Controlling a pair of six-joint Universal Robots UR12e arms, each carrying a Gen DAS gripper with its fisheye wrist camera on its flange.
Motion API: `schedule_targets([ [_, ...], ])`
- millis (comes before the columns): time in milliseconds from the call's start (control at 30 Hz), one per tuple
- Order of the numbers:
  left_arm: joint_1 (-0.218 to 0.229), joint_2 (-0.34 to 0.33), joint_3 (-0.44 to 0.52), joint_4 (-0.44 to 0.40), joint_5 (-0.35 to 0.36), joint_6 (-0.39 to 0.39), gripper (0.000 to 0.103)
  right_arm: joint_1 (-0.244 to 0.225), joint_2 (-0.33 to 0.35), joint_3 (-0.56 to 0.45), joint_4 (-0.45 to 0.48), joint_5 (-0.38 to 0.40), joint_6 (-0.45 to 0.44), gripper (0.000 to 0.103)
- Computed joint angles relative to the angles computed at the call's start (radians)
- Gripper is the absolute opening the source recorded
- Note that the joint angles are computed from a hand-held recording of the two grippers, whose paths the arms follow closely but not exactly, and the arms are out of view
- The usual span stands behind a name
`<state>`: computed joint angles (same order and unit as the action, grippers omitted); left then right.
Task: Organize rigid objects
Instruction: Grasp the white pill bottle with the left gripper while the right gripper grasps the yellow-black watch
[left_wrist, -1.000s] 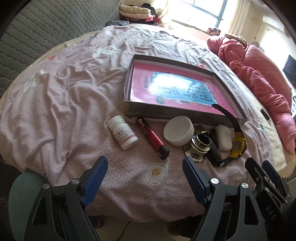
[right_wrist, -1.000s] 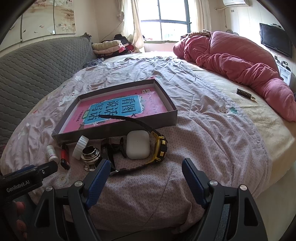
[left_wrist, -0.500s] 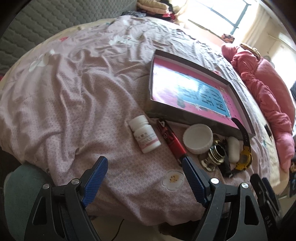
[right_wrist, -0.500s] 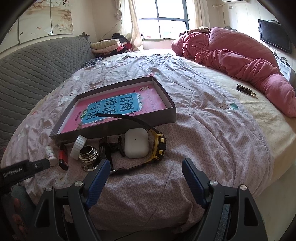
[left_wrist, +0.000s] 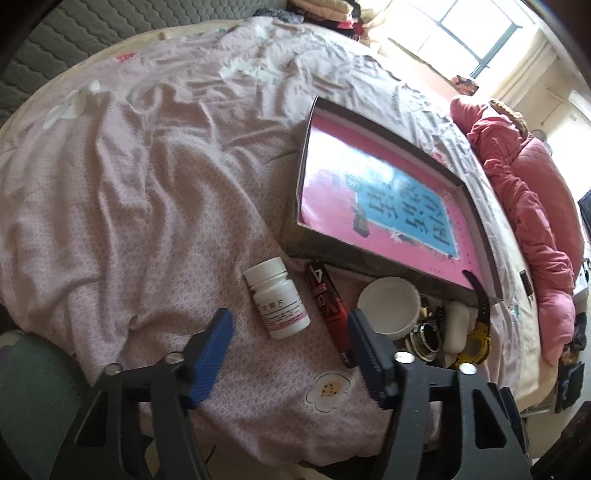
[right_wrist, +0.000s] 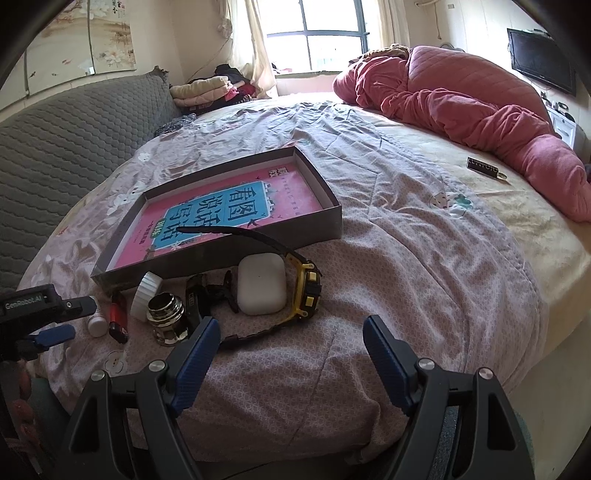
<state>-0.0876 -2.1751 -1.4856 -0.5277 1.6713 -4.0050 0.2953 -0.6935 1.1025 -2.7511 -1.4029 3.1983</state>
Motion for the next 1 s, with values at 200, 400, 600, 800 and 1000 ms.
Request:
schedule_targets([
  [200, 0.009, -0.012, 0.012, -0.04, -0.021, -0.04, 0.049, -0.001, 0.006, -0.009, 0.008, 0.0, 0.007, 0.079],
  [400, 0.019, -0.028, 0.039, -0.067, -0.04, -0.055, 0.047, -0.002, 0.017, -0.029, 0.025, -0.006, 0.024, 0.079],
  [600, 0.026, -0.039, 0.05, -0.068, -0.053, -0.067, 0.046, -0.005, 0.041, -0.072, 0.061, -0.021, 0.053, 0.079],
  [800, 0.029, -0.047, 0.051, -0.063, -0.058, -0.062, 0.041, -0.006, 0.068, -0.121, 0.079, -0.013, 0.049, 0.078],
  [1000, 0.035, -0.044, 0.036, -0.041, -0.069, -0.063, 0.037, -0.01, 0.092, -0.165, 0.125, -0.002, 0.055, 0.062],
])
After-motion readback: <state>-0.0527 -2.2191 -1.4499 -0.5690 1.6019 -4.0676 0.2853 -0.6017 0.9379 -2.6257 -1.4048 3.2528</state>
